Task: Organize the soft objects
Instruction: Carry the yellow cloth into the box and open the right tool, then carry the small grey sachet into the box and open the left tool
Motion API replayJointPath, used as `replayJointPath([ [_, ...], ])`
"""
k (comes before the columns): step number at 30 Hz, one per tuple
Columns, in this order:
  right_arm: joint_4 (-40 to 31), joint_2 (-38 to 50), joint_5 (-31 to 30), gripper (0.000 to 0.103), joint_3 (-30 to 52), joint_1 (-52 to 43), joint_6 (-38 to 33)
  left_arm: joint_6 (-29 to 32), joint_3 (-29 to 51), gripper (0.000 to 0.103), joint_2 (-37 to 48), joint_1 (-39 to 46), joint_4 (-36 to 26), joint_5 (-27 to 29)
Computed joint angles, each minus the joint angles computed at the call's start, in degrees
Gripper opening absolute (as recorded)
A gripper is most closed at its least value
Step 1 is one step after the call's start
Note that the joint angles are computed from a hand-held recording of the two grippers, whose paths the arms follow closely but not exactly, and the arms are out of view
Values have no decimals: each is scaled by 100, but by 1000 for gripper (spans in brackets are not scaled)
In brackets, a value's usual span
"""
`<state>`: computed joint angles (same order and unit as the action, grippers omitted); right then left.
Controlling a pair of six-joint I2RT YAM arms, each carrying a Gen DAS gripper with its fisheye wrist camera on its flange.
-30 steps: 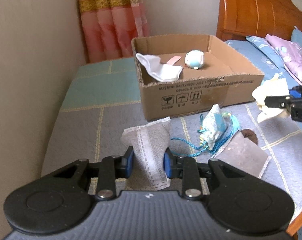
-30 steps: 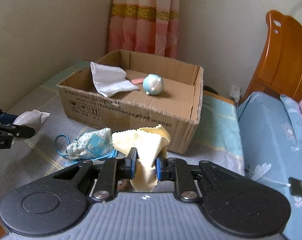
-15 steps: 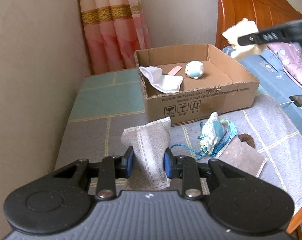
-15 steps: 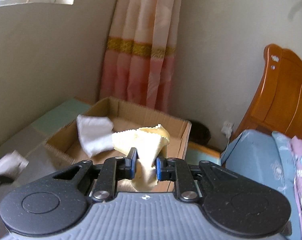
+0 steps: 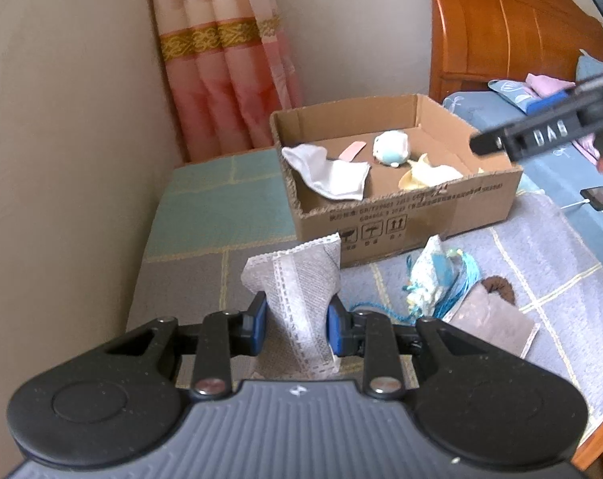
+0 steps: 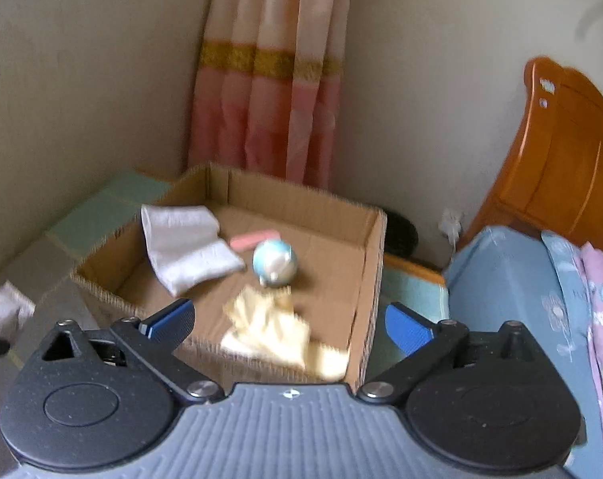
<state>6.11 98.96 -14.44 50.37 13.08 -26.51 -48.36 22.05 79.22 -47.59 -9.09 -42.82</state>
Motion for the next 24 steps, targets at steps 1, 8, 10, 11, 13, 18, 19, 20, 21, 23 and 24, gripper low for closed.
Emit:
replayJointPath([
  [1, -125, -51, 61, 103, -10, 8, 11, 81, 41, 28, -14, 25, -8, 15],
  [8, -752, -332, 253, 103, -109, -15, 92, 874, 449, 28, -20, 382, 63, 250],
  [10, -825, -418, 190, 103, -171, -60, 116, 1195, 643, 28, 58, 488, 114, 293],
  [11, -864, -459, 155, 103, -193, -88, 114, 1383, 761, 28, 121, 574, 173, 334],
  [13, -874, -547, 37, 103, -285, -177, 108, 1711, 1024, 28, 312, 767, 266, 440],
  [18, -754, -721, -146, 103, -569, -420, 92, 2552, 2055, 28, 1107, 1392, 473, 930],
  [19, -748, -732, -204, 103, -606, -481, 85, 2702, 2302, 28, 1285, 1497, 456, 1049],
  [20, -759, -744, -259, 103, -646, -544, 76, 2857, 2625, 28, 1532, 1601, 415, 1168],
  [21, -763, -771, -302, 103, -685, -597, 58, 2973, 2971, 28, 1785, 1698, 310, 1258],
  [23, -677, -791, -386, 103, -784, -689, 52, 3033, 3624, 28, 2240, 1865, 39, 1480],
  [24, -644, -800, -439, 103, -817, -735, 39, 3094, 4010, 28, 2512, 1931, -94, 1601],
])
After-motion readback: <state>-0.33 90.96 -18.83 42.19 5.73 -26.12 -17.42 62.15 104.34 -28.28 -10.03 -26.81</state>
